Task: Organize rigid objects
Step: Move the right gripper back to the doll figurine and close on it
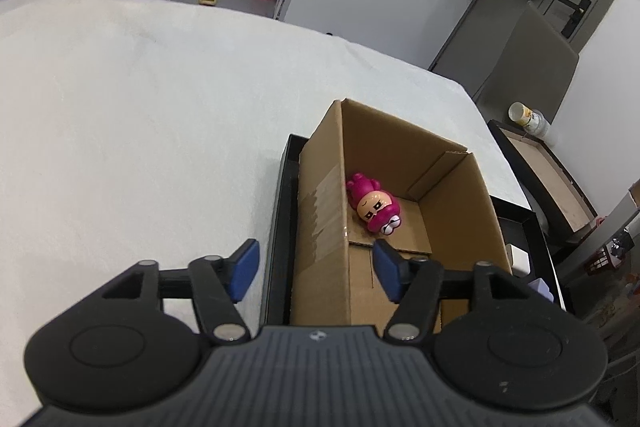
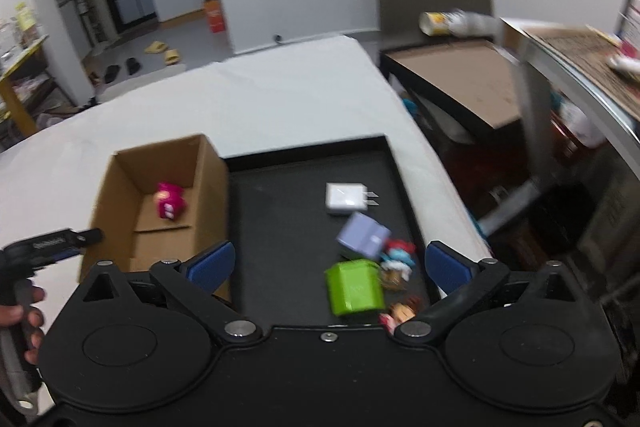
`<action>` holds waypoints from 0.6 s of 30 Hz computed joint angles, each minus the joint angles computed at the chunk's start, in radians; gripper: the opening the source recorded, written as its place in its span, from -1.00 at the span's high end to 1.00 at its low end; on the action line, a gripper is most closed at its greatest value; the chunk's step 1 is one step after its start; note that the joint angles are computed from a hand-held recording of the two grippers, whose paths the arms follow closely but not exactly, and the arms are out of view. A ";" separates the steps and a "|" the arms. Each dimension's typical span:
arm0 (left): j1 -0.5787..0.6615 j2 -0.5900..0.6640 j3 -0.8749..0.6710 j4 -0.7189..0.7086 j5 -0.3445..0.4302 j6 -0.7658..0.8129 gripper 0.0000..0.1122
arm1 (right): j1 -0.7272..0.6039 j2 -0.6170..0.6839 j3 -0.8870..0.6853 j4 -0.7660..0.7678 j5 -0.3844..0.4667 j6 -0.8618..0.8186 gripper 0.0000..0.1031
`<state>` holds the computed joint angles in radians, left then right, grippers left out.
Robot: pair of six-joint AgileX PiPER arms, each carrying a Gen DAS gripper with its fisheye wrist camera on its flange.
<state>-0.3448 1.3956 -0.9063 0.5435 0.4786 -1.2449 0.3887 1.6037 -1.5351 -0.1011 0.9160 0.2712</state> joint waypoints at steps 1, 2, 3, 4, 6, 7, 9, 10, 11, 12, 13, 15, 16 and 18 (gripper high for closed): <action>-0.004 -0.002 0.001 0.010 0.003 -0.007 -0.16 | -0.005 -0.002 0.015 -0.005 -0.002 0.015 -0.99; -0.006 -0.005 0.002 0.012 0.003 -0.008 -0.17 | -0.013 -0.008 0.036 -0.005 -0.007 0.026 -0.99; -0.006 -0.009 0.006 0.005 -0.003 0.000 -0.17 | -0.019 -0.009 0.053 -0.003 -0.015 0.035 -0.99; -0.004 -0.013 0.009 -0.005 -0.011 0.009 -0.17 | -0.026 -0.012 0.068 -0.006 -0.018 0.047 -0.99; 0.003 -0.022 0.018 -0.025 -0.033 0.025 -0.17 | -0.038 -0.012 0.092 -0.016 -0.020 0.084 -0.98; 0.009 -0.026 0.023 -0.040 -0.047 0.038 -0.17 | -0.045 -0.011 0.100 -0.014 -0.021 0.098 -0.97; 0.012 -0.033 0.029 -0.052 -0.060 0.048 -0.17 | -0.059 -0.010 0.123 -0.009 -0.033 0.119 -0.93; 0.012 -0.034 0.030 -0.051 -0.063 0.047 -0.17 | -0.062 -0.011 0.136 -0.010 -0.042 0.125 -0.90; 0.011 -0.035 0.032 -0.043 -0.068 0.040 -0.17 | -0.063 -0.010 0.149 -0.015 -0.050 0.131 -0.88; 0.011 -0.034 0.035 -0.035 -0.074 0.033 -0.17 | -0.064 -0.007 0.158 -0.019 -0.055 0.134 -0.87; 0.011 -0.034 0.036 -0.034 -0.077 0.032 -0.17 | -0.065 -0.006 0.169 -0.020 -0.062 0.132 -0.85; 0.016 -0.029 0.038 -0.048 -0.088 0.045 -0.17 | -0.074 0.001 0.187 -0.011 -0.078 0.103 -0.82; 0.018 -0.027 0.038 -0.058 -0.091 0.051 -0.17 | -0.074 0.007 0.191 -0.014 -0.077 0.095 -0.78; 0.021 -0.024 0.038 -0.065 -0.093 0.055 -0.17 | -0.071 0.022 0.196 -0.022 -0.074 0.069 -0.69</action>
<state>-0.3239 1.3715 -0.8687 0.4781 0.3851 -1.1902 0.3175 1.6260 -1.3388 -0.1235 0.8423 0.3401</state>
